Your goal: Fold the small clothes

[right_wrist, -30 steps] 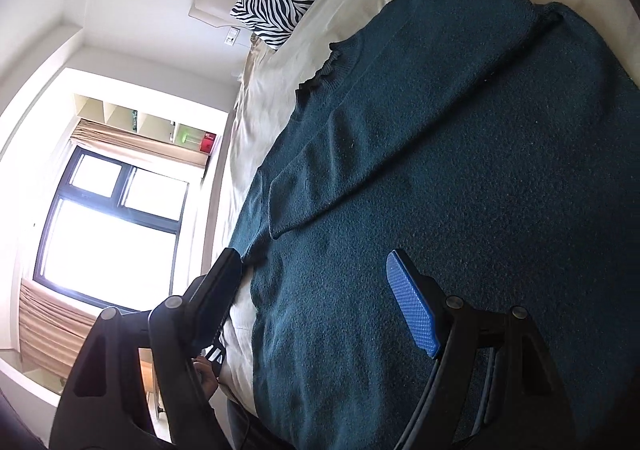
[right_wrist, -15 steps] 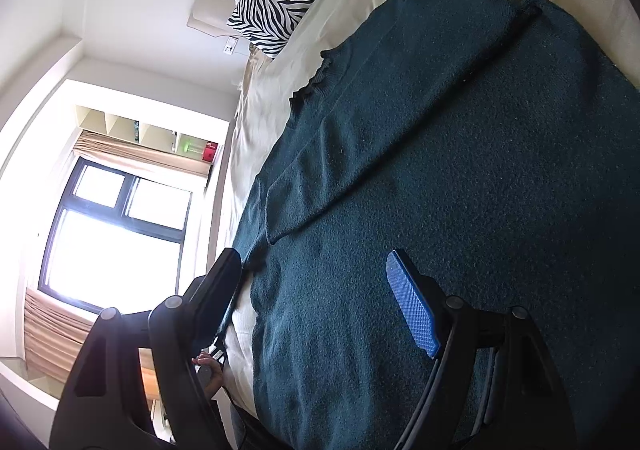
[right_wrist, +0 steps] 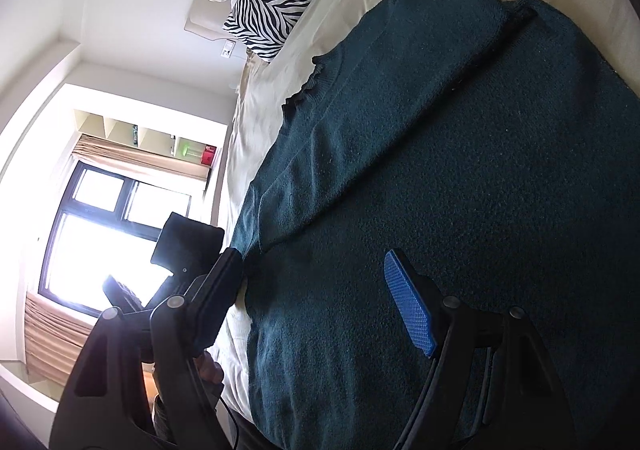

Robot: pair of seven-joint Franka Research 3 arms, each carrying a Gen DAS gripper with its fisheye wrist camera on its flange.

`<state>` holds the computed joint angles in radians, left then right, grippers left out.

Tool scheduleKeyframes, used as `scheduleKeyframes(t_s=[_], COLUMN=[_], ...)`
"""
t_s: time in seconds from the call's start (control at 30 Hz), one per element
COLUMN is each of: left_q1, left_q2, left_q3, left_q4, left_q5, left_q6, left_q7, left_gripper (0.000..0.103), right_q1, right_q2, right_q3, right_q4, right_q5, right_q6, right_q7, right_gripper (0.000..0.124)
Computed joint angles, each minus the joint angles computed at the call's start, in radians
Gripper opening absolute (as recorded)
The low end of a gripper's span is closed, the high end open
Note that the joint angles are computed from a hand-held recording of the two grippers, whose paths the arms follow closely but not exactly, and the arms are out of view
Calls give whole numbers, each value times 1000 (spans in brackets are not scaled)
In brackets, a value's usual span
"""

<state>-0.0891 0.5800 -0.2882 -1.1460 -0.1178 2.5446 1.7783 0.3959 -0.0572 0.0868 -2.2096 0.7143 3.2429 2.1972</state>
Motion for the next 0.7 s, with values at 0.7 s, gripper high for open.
scheduleKeyframes(t_s=[0.7], left_q1=[-10], left_q2=[-122], left_q3=[-42], left_q4=[-359], left_q5=[57], left_q6=[189], left_q7=[123], left_gripper=[29], right_q1=[-122], right_q2=[416], right_q3=[67], right_q4=[585], right_q5=[235], right_q6=[-399], right_q7=[-313], right_gripper=[58])
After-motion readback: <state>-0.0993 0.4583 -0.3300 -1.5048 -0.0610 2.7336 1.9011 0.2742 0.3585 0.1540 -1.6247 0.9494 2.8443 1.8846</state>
